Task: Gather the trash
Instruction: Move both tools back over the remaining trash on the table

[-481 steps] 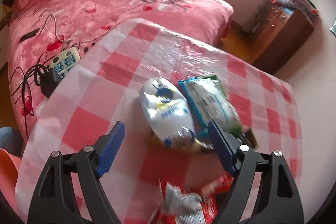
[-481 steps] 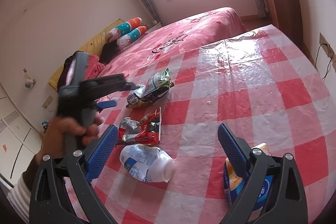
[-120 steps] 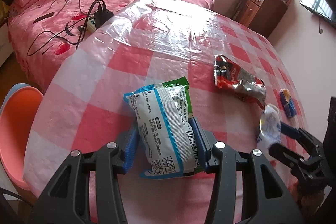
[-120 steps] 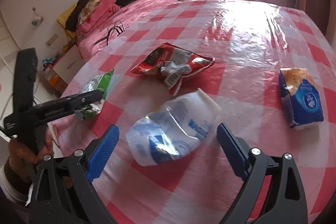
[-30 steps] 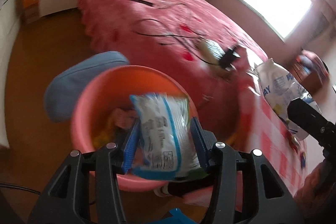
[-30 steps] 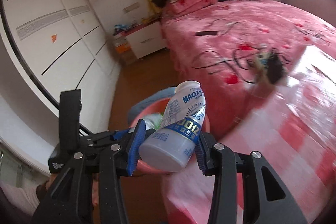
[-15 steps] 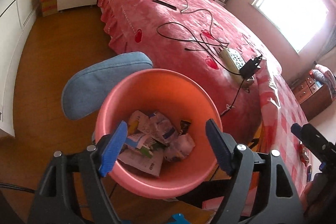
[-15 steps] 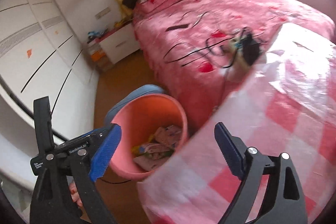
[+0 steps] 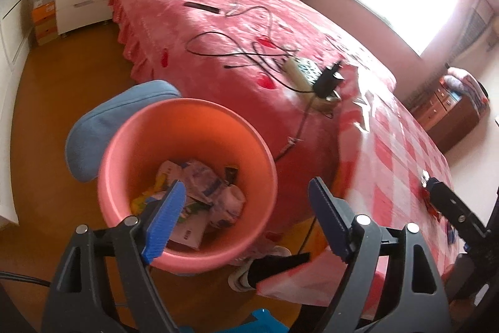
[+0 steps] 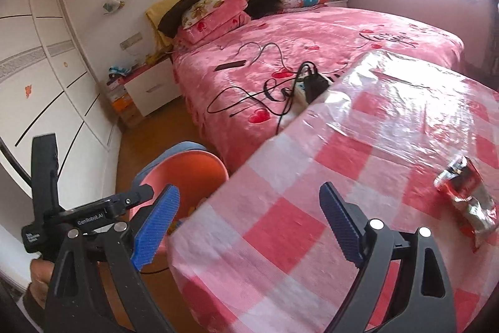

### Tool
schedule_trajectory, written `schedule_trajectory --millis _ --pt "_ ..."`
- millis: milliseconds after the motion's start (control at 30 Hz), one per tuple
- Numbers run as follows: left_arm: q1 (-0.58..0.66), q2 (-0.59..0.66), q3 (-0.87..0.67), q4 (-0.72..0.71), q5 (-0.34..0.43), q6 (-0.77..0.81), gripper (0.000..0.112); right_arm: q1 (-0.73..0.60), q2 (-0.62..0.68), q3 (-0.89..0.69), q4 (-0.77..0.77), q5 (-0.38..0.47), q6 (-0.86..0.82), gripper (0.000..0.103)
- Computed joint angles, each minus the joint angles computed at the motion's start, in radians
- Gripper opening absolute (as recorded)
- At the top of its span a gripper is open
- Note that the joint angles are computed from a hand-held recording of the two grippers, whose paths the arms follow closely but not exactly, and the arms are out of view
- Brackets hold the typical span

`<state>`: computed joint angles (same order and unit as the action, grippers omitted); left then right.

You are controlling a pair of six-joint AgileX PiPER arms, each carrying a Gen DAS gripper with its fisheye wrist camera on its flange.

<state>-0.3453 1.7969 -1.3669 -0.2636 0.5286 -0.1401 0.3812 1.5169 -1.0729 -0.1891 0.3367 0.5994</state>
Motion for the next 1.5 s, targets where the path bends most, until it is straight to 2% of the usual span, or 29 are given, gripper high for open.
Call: schedule_trajectory --millis 200,467,633,900,1433,1500 --pt "-0.071 -0.016 -0.016 0.059 0.020 -0.044 0.082 -0.018 -0.073 0.098 -0.063 -0.034 0.063 0.090" --pt "-0.148 -0.011 -0.059 0.136 0.061 -0.118 0.083 0.000 -0.173 0.206 -0.392 -0.019 0.345 0.090" --pt "-0.204 0.002 -0.096 0.202 0.091 -0.179 0.084 -0.004 -0.224 0.259 -0.496 -0.017 0.416 0.090" --pt "-0.278 0.024 -0.152 0.283 0.134 -0.247 0.084 -0.084 -0.307 0.338 -0.423 -0.060 0.333 0.090" --pt "-0.418 0.090 -0.281 0.415 0.228 -0.351 0.084 -0.234 -0.435 0.426 -0.070 -0.109 -0.065 0.090" --pt "-0.427 0.098 -0.294 0.417 0.238 -0.351 0.084 -0.251 -0.447 0.431 -0.051 -0.104 -0.089 0.093"
